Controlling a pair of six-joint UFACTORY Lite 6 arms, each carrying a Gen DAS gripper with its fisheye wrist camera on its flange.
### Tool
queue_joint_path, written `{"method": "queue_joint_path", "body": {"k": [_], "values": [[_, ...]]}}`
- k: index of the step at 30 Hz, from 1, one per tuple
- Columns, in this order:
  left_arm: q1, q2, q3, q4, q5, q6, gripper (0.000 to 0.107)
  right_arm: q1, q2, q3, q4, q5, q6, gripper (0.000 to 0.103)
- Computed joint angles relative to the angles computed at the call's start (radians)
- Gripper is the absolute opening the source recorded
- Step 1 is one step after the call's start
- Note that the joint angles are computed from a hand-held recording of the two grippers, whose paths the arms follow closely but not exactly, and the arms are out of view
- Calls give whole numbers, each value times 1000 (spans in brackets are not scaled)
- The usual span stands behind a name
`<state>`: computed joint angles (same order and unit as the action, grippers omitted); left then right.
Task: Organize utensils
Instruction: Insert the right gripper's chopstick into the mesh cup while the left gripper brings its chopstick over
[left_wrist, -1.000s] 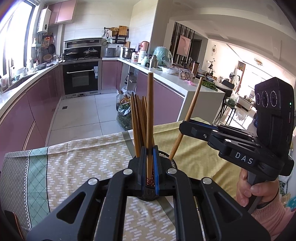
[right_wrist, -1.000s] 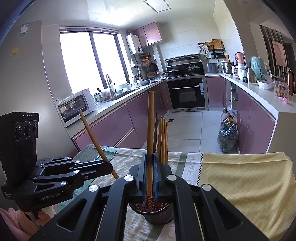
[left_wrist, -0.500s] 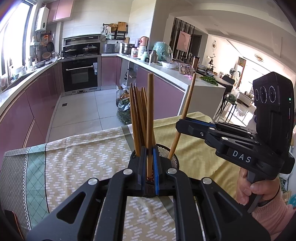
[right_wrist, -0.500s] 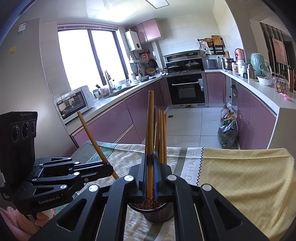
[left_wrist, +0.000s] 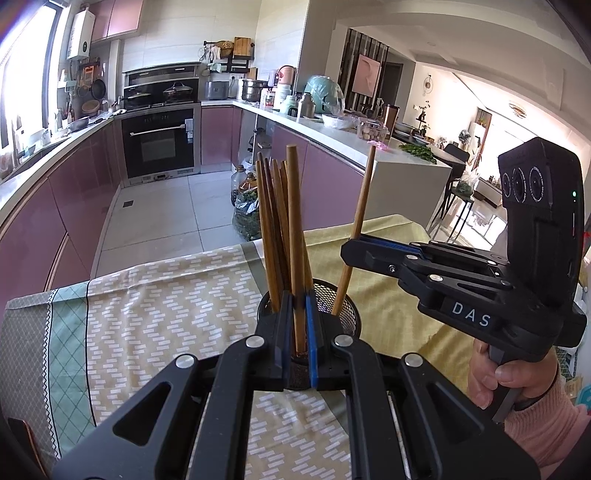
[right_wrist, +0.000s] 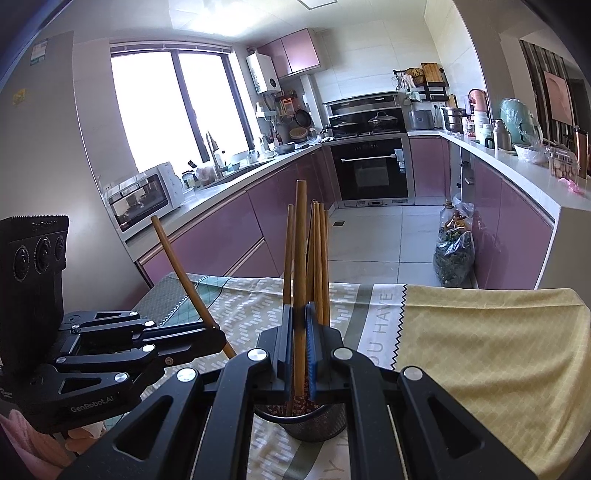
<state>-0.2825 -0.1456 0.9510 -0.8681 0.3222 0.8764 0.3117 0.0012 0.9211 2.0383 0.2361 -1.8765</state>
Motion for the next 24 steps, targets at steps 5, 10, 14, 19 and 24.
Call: {"method": "queue_joint_path", "body": {"k": [5, 10, 14, 19, 24], "values": [[5, 37, 21, -31, -2, 32, 8, 10, 24, 22, 0, -9, 0, 6], [8, 97, 64, -47, 3, 43, 8, 12, 50, 49, -32, -16, 30, 6], [8, 136, 93, -45, -1, 39, 8, 16, 77, 80, -75, -24, 74, 6], [7, 178, 124, -41, -4, 35, 8, 30, 107, 110, -89, -35, 91, 6], [12, 212, 150, -46, -2, 39, 8, 28, 134, 141, -145, -36, 148, 6]]}}
